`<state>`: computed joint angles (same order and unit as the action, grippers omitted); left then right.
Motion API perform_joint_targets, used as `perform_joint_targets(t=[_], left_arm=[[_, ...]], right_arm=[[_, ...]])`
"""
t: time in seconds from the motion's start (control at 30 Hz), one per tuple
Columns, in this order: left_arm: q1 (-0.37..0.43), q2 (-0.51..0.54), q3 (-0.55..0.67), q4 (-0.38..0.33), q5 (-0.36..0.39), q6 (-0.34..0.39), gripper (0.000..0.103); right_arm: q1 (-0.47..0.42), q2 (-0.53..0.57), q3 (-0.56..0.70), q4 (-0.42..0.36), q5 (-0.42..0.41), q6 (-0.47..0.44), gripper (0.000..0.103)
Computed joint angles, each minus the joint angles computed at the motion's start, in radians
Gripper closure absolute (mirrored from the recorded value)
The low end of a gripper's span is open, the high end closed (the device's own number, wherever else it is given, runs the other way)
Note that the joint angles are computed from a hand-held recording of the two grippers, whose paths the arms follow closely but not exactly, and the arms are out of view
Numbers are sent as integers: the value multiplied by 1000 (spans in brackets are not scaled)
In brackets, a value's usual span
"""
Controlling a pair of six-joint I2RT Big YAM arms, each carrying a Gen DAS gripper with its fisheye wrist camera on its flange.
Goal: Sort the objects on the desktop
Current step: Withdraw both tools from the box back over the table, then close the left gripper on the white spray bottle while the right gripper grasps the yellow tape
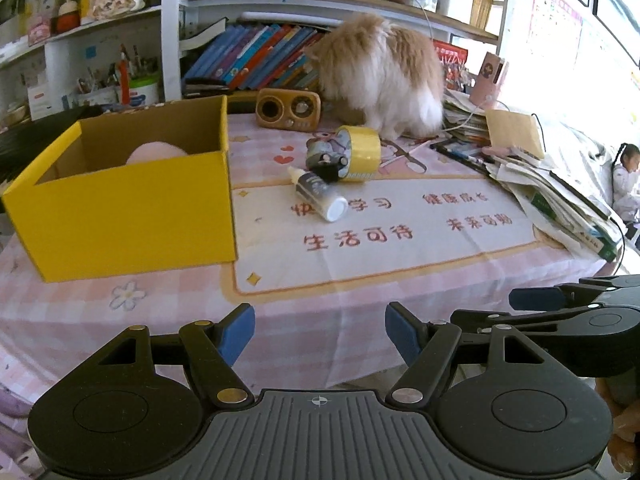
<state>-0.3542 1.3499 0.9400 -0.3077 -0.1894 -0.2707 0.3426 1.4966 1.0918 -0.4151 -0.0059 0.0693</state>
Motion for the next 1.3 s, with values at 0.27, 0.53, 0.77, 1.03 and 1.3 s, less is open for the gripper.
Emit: perform_joint_targets(t=[0.27, 0.53, 0.77, 1.03, 1.3], left_arm=[[-3, 90, 89, -3, -21, -28, 29], [-12, 181, 184, -20, -59, -60, 29], [-27, 249, 267, -49, -120, -62, 29], [-42, 314, 353, -76, -199, -46, 29], [-31, 394, 451, -128, -230, -56, 29]], right_arm=[[-48, 80, 101, -30, -51, -69, 38], [-91, 166, 210, -64, -110, -141, 36], [-131, 241, 303, -87, -170, -177, 35], [-160, 323, 413, -83, -238, -199, 30], [-177, 408, 537, -100, -276, -191, 28]])
